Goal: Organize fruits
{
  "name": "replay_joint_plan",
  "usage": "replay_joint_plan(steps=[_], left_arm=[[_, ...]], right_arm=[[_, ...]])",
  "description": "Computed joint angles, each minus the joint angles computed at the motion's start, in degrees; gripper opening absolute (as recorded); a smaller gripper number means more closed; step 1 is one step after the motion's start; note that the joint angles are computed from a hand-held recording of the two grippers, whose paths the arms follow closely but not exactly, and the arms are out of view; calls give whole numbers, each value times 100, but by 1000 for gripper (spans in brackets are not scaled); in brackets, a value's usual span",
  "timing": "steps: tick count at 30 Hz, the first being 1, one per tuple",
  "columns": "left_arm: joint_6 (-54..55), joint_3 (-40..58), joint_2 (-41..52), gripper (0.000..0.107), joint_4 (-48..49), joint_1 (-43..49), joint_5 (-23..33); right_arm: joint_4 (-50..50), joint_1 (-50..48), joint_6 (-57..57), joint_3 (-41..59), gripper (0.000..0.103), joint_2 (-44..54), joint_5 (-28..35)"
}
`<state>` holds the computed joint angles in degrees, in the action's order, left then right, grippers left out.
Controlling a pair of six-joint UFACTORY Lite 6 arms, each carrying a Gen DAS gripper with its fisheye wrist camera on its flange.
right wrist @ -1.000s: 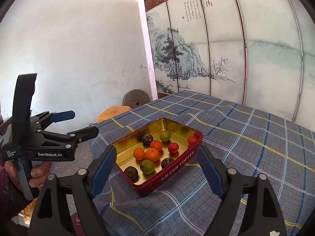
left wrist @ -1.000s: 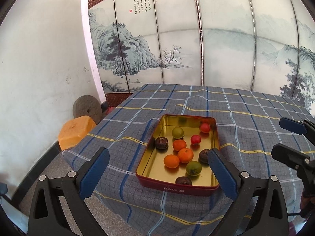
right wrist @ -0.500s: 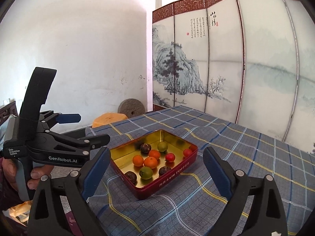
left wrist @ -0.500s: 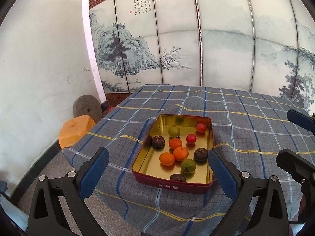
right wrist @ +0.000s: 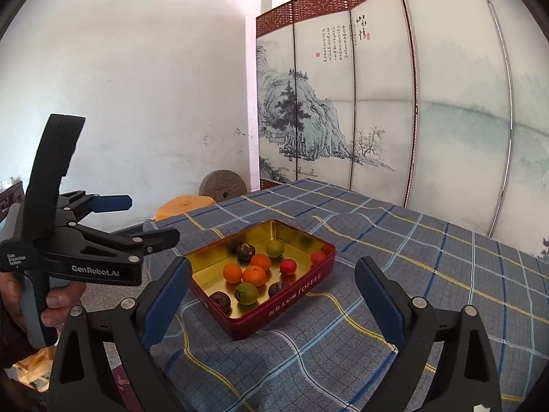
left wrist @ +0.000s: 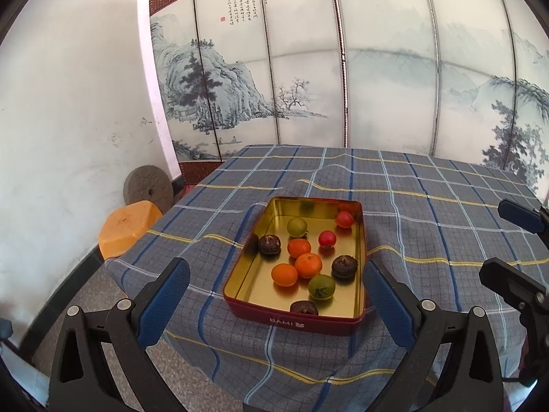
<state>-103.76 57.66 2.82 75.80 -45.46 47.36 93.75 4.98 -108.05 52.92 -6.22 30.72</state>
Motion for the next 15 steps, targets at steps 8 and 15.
replay_joint_plan(steps=[8, 15], left_arm=[[282, 504, 564, 101, -104, 160, -230], [409, 1001, 908, 102, -94, 273, -275]], right_arm=[[-109, -774, -268, 190, 95, 529, 205], [-1733, -1979, 857, 2342, 95, 2856, -100]])
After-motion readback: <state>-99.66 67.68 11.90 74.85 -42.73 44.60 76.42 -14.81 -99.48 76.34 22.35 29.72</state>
